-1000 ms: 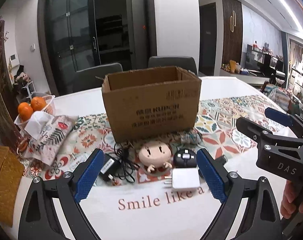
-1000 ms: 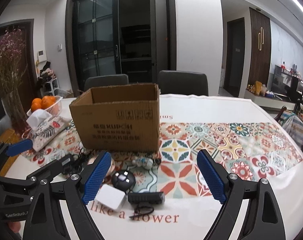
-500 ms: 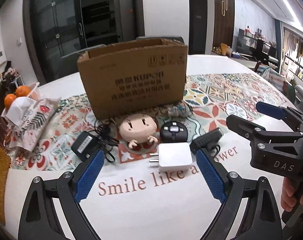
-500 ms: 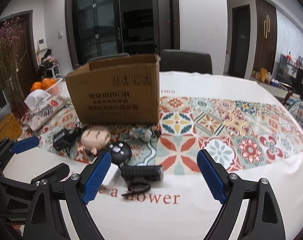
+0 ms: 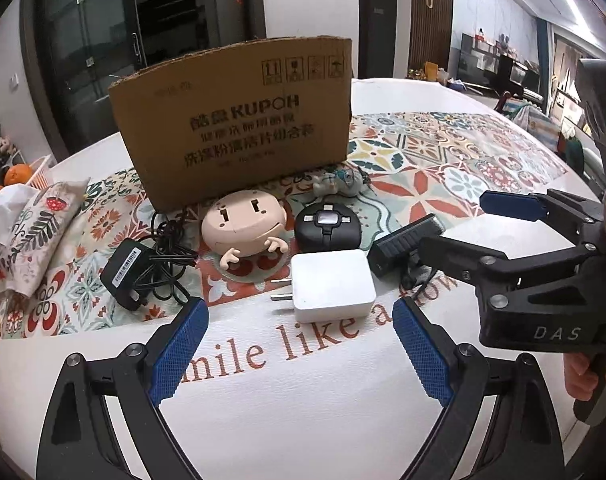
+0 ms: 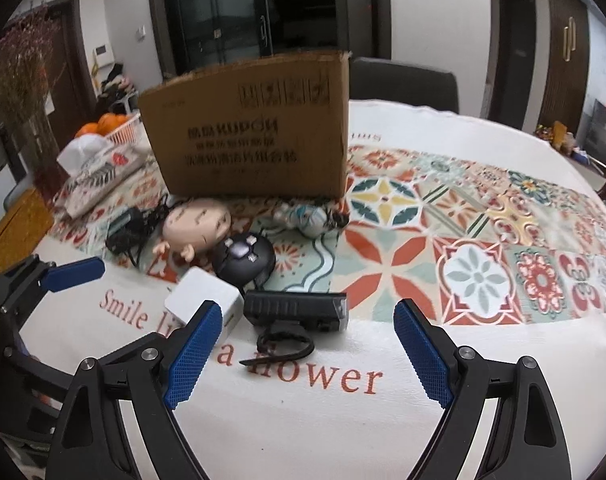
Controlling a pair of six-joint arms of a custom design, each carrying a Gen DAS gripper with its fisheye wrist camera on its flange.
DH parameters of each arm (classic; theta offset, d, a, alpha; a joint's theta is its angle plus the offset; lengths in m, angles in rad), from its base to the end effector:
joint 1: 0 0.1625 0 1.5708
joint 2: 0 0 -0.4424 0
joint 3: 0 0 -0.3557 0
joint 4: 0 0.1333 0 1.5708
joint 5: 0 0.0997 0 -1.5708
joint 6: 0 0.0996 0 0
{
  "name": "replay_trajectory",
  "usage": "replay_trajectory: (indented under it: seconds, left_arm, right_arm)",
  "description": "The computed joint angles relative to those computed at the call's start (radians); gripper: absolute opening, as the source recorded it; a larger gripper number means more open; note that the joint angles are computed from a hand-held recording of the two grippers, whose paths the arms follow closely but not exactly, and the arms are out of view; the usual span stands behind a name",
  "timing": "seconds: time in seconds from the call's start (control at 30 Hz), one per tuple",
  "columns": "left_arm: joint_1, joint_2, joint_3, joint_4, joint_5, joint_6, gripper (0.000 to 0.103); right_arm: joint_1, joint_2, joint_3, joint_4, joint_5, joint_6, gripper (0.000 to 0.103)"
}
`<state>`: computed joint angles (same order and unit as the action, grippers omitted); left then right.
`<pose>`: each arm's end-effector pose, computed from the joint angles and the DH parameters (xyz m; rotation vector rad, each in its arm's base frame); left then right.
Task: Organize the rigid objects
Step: 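Move both tools back toward the remaining objects on the table, then grasp the white square adapter with the left tool while the right tool grasps the black bike light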
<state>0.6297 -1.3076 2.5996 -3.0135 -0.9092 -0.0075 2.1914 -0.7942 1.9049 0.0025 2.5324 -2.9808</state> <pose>-0.1468 -0.3476 0.1850 1.0930 2.3163 -0.5735 0.2768 -0.2984 0.0642 0.2464 -2.2508 0.9305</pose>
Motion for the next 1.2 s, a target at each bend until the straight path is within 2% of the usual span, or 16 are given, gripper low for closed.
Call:
replay_trajectory:
  seconds: [0.3, 0.43, 0.73, 0.9, 1.1, 1.2]
  left_arm:
    - [0.033, 0.073, -0.005, -0.071, -0.003, 0.059, 0.094]
    - [0.043, 0.085, -0.004, -0.086, -0.017, 0.095, 0.094]
    - [0.071, 0.101, -0.011, -0.116, -0.055, 0.145, 0.094]
    - [0.085, 0.135, -0.028, -0.137, -0.057, 0.150, 0.094]
    - [0.095, 0.172, -0.045, -0.165, -0.046, 0.151, 0.095]
    - [0.104, 0.180, -0.054, -0.165, -0.056, 0.146, 0.095]
  right_arm:
    - [-0.056, 0.013, -0.004, 0.014, -0.050, -0.021, 0.088]
    - [-0.086, 0.011, -0.001, 0.016, -0.101, -0.041, 0.088]
    - [-0.103, 0.032, -0.018, 0.005, -0.094, -0.065, 0.089]
    - [-0.120, 0.027, -0.012, -0.010, -0.114, -0.084, 0.089]
    - [-0.131, 0.027, -0.020, 0.002, -0.088, -0.066, 0.089]
    - [-0.140, 0.009, -0.005, -0.008, -0.116, -0.056, 0.089]
